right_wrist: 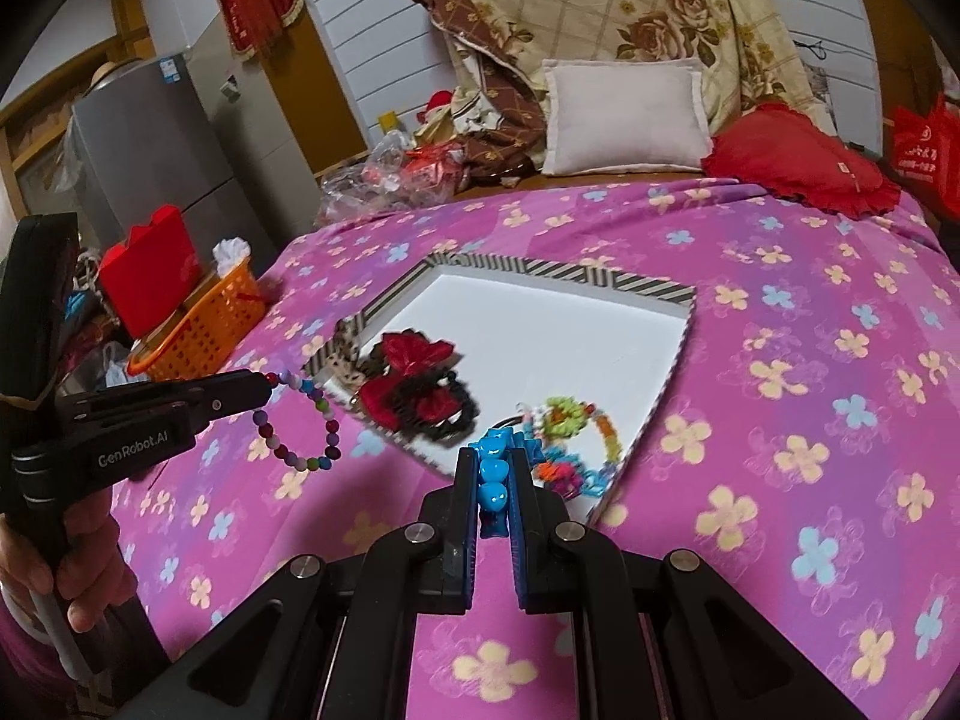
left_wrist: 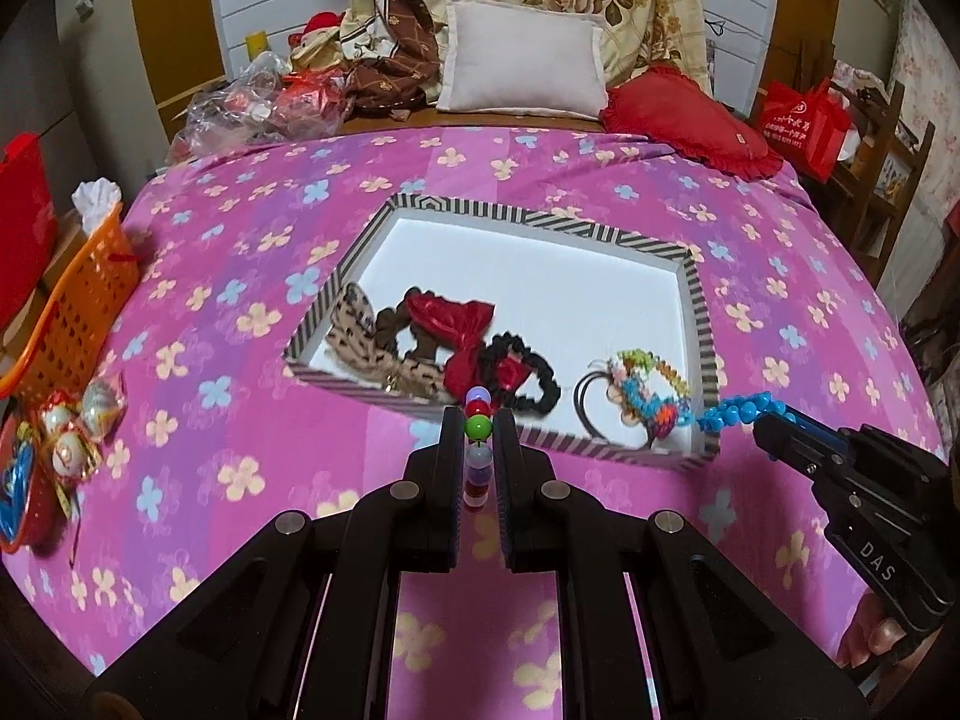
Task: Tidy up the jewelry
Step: 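Carry both bracelets over the white tray with both tools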
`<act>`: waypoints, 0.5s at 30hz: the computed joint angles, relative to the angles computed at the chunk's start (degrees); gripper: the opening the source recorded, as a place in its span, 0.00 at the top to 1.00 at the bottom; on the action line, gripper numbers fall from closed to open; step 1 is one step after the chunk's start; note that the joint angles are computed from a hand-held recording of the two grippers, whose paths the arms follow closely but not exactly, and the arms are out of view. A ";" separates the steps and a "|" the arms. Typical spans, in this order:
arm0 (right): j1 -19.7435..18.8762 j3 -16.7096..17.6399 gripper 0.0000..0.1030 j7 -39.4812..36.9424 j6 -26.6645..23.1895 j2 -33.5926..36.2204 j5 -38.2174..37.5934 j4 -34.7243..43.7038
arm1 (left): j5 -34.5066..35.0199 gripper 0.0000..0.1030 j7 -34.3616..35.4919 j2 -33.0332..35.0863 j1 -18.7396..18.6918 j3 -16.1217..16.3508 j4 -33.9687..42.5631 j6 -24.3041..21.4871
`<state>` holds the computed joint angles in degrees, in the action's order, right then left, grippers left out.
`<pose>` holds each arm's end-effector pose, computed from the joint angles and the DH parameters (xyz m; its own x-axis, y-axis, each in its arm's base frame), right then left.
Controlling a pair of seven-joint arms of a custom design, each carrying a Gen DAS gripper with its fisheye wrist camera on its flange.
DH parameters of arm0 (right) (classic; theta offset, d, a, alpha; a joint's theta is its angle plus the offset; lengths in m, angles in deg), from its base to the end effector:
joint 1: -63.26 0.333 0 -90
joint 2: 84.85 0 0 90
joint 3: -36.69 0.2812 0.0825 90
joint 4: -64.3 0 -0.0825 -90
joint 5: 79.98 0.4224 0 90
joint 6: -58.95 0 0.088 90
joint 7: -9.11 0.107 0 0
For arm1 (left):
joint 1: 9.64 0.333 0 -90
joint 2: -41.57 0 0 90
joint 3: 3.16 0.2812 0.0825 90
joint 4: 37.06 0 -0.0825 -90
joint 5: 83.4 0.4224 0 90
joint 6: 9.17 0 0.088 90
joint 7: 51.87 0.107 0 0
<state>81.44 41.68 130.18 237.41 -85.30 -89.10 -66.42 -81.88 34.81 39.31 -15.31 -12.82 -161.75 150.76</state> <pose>0.5404 0.2460 0.3982 0.1332 -0.9520 -0.2755 -0.7141 0.1005 -0.6928 0.5850 -0.1622 0.4287 -0.2335 -0.9723 0.0063 -0.7725 0.1816 -0.6085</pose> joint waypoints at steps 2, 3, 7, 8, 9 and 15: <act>-0.21 -0.15 0.92 -0.90 -0.62 0.89 0.66 1.11 | -0.03 0.92 -0.39 1.37 -0.11 -0.05 1.74 -0.51; -0.33 -0.16 0.92 -1.17 -0.81 1.35 0.89 1.60 | -0.58 0.92 -0.19 2.25 -0.26 -0.05 2.89 -0.91; -1.04 0.28 0.92 -3.40 -1.30 3.84 3.41 4.06 | -1.15 0.92 -0.25 5.63 -1.22 -0.04 7.04 -2.05; -1.28 0.45 0.92 -3.87 -1.36 4.64 3.95 4.81 | -1.17 0.92 -0.30 6.40 -1.48 0.01 7.94 -2.19; -1.68 0.85 0.92 -4.75 -1.34 5.41 4.97 5.48 | -0.93 0.92 -0.60 7.57 -1.82 0.06 9.27 -2.37; -5.38 5.26 0.92 -10.74 -0.90 10.37 12.21 9.35 | -1.07 0.92 -1.28 13.84 -3.23 0.66 15.66 -3.48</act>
<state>76.07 46.94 119.44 236.51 -74.93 -76.89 -57.07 -82.95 33.53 53.15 -18.54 -12.16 -146.09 147.28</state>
